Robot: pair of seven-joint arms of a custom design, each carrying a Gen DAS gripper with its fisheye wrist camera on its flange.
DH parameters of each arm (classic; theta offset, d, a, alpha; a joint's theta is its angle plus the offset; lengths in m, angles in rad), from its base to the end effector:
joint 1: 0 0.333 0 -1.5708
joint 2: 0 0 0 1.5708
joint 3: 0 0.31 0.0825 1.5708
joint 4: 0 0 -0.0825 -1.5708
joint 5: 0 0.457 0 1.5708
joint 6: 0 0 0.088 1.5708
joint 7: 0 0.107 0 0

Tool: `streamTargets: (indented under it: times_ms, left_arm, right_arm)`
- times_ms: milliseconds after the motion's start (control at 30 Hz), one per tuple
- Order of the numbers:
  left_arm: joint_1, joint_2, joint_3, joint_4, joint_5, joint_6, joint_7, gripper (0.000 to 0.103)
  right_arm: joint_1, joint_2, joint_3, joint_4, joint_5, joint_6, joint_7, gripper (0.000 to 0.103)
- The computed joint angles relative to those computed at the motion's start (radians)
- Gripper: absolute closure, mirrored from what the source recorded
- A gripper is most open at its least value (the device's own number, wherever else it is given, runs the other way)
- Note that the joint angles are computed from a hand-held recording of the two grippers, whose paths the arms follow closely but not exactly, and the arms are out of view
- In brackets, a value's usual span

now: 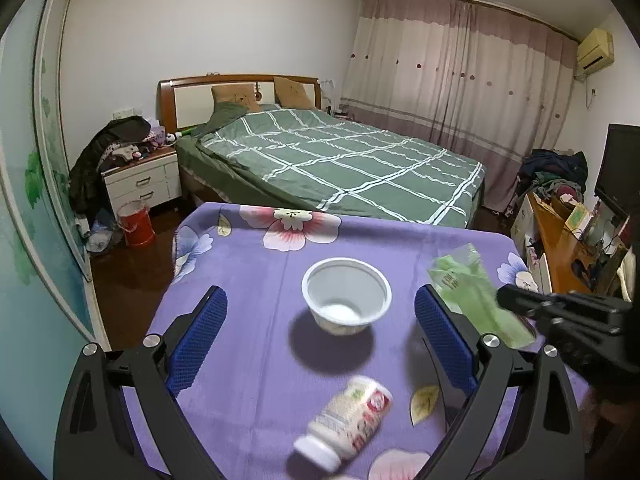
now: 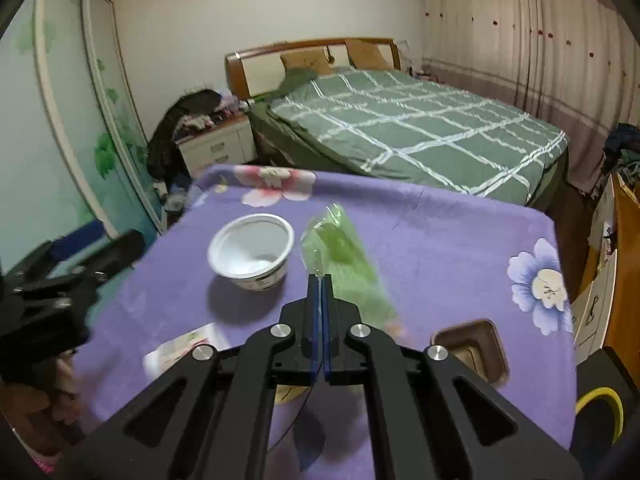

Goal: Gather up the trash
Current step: 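Grasp the green plastic bag with the right gripper and lift it, then carry the green bag with the right gripper over the bin and release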

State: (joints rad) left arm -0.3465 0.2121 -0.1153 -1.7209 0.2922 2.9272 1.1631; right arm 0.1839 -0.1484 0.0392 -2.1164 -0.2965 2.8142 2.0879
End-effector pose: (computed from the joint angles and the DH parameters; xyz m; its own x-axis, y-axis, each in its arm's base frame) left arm 0.6566 -0.3392 0.5482 -0.3338 -0.9380 0.0939 -0.5346 0.1063 -0.8384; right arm 0.6078 0.1535 0.5439 -0.0021 -0.9938 -0.1115 -0.6533 0.0858 -0.7522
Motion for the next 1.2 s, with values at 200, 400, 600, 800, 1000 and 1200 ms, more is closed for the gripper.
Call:
streamTargets:
  times_ms: [200, 400, 600, 800, 1000, 1200]
  left_arm:
    - [0.015, -0.118, -0.021, -0.136, 0.028, 0.029, -0.045, 0.01]
    - [0.051, -0.197, -0.08, -0.228, 0.038, 0.036, -0.058, 0.01]
    - [0.07, -0.255, -0.138, -0.297, 0.051, 0.049, -0.079, 0.01]
    - [0.071, -0.273, -0.175, -0.315, 0.052, 0.043, -0.072, 0.01]
    - [0.067, -0.279, -0.193, -0.321, 0.047, 0.036, -0.061, 0.01]
    - [0.068, -0.281, -0.201, -0.319, 0.064, 0.026, -0.071, 0.01]
  right_arm:
    - [-0.026, -0.178, 0.026, -0.151, -0.057, 0.028, 0.075, 0.102]
    - [-0.088, -0.382, 0.047, -0.333, -0.089, 0.016, 0.176, 0.102]
    - [-0.158, -0.623, 0.049, -0.52, -0.102, -0.033, 0.248, 0.102]
    - [-0.256, -0.866, 0.048, -0.671, -0.126, -0.135, 0.298, 0.102]
    - [-0.357, -0.969, 0.05, -0.736, -0.173, -0.235, 0.329, 0.102]
    - [-0.409, -0.914, 0.027, -0.745, -0.194, -0.262, 0.354, 0.097]
